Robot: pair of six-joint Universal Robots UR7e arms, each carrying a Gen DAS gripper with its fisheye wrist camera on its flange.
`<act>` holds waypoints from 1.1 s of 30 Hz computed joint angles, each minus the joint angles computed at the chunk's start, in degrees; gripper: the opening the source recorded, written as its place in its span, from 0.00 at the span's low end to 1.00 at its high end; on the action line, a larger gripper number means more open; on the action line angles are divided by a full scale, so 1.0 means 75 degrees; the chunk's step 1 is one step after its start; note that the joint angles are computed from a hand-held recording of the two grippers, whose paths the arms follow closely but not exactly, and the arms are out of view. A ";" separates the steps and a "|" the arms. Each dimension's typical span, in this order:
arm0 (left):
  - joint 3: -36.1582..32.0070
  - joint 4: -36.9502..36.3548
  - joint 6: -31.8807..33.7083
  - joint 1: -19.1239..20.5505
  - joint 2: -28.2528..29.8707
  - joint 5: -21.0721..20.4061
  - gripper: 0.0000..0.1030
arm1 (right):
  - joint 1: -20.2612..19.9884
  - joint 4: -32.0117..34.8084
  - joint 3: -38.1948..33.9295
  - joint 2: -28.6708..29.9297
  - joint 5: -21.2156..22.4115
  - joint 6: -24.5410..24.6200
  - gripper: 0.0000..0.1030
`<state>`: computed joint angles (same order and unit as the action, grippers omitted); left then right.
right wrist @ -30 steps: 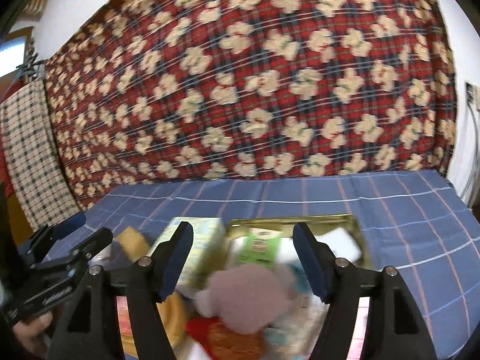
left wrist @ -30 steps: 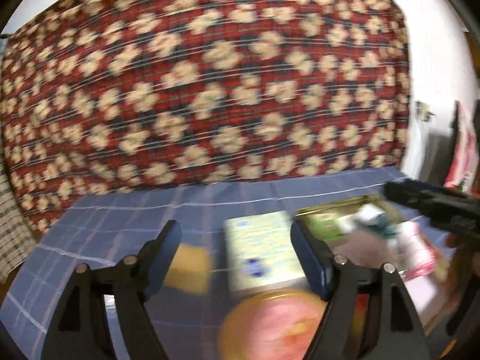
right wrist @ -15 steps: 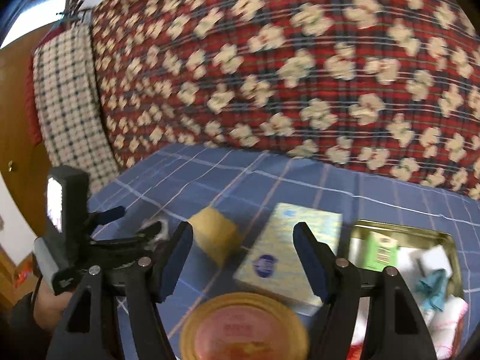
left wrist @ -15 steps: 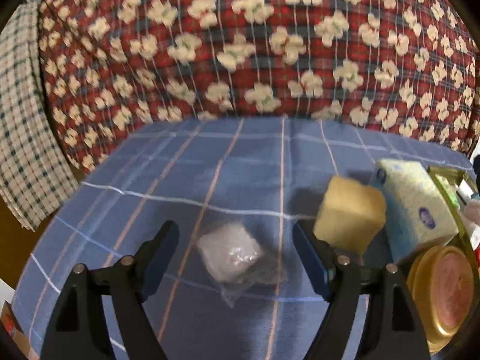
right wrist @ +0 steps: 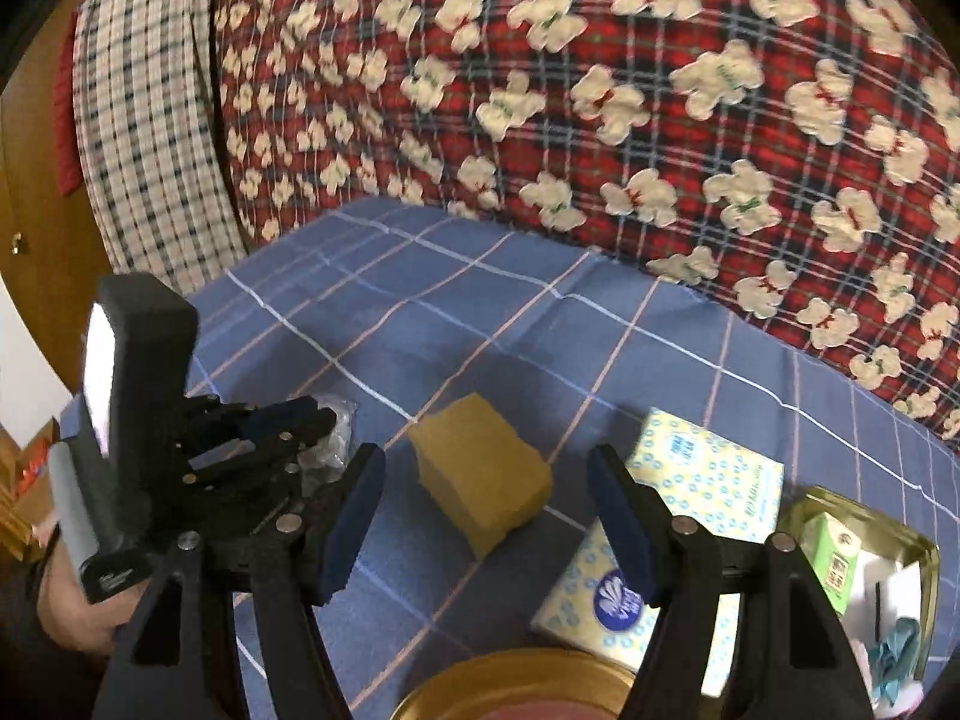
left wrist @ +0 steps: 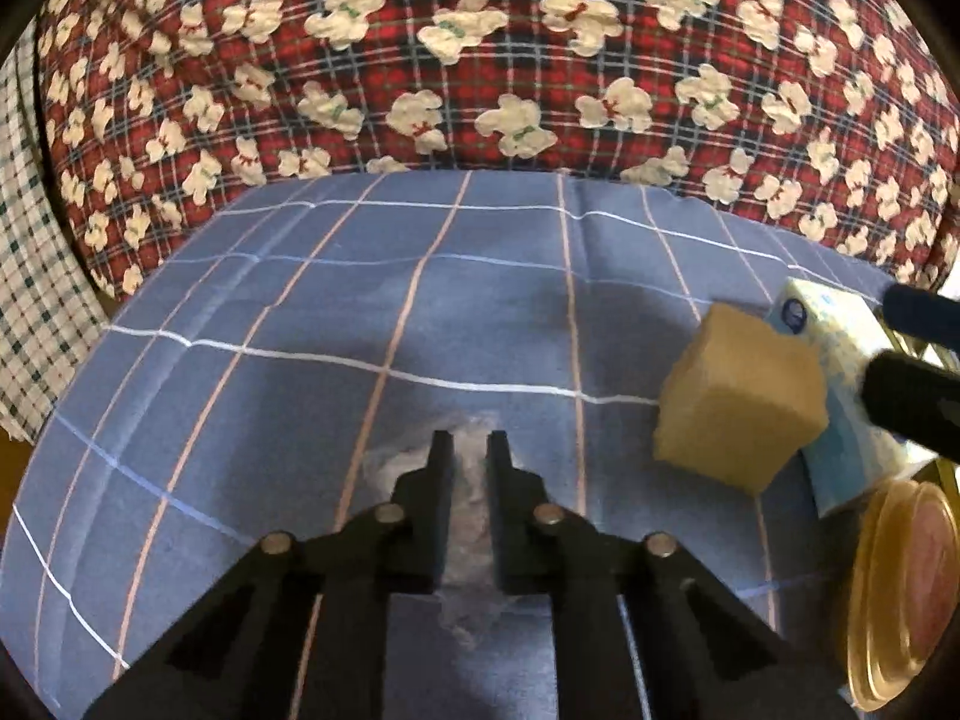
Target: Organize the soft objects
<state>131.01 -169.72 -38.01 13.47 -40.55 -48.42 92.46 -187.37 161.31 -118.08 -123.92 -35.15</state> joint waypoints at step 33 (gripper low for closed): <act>0.0620 -0.1264 -0.0437 -0.0305 -0.0161 0.0779 0.04 | 0.0939 -0.2225 -0.0400 0.3321 -0.2233 -0.0296 0.36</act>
<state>135.66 -179.20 -41.29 11.18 -41.76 -42.57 99.50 -204.06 158.31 -93.18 -140.67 -37.37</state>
